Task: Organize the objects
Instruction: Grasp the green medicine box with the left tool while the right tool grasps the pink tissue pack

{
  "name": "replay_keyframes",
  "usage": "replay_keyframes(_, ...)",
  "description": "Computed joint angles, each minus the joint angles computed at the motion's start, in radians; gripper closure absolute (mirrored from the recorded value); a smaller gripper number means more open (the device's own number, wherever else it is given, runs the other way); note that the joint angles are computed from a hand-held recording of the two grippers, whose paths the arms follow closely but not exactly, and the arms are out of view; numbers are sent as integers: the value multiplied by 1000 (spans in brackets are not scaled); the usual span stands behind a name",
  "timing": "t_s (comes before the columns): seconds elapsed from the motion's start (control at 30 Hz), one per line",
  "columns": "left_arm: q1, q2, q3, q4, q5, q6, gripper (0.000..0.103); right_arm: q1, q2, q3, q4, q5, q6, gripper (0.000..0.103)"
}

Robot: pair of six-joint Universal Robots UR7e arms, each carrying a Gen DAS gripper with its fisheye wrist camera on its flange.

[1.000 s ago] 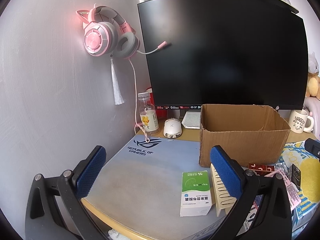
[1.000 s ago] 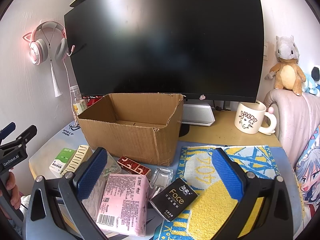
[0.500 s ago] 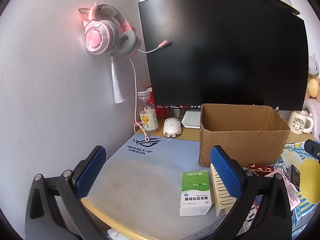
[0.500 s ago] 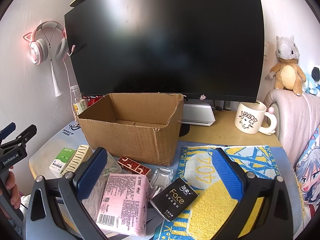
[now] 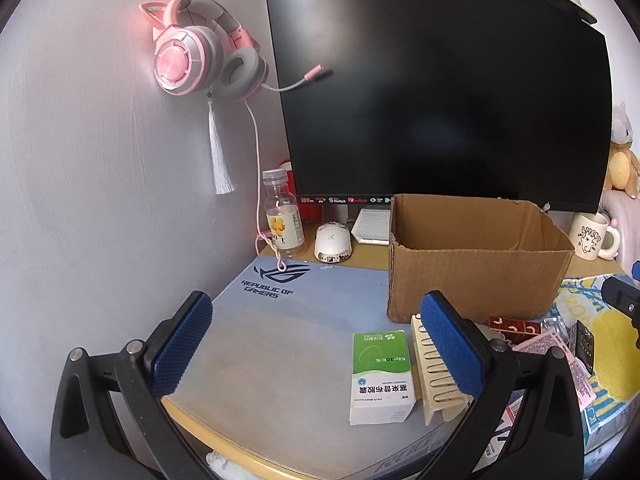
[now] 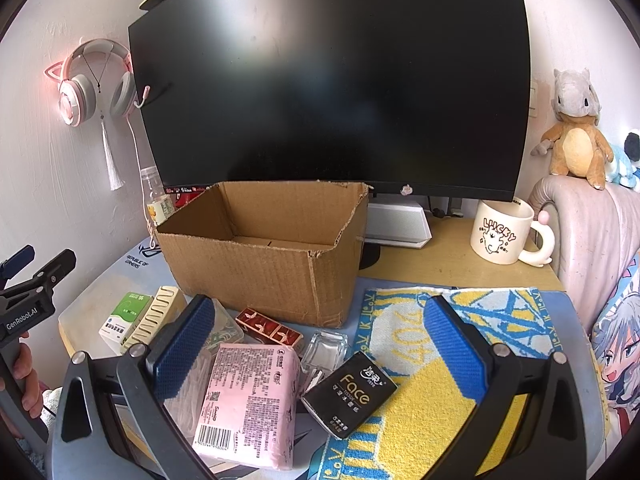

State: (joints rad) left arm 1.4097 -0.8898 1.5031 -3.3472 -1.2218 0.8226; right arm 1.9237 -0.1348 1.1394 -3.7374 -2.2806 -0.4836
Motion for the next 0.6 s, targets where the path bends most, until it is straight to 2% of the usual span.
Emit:
replay_keyframes(0.23, -11, 27, -21, 28, 75, 26, 0, 2, 8, -14, 106, -43, 22, 0)
replay_keyframes(0.6, 7, 26, -95, 295, 110, -139, 0, 5, 21, -51, 322, -106, 60, 0)
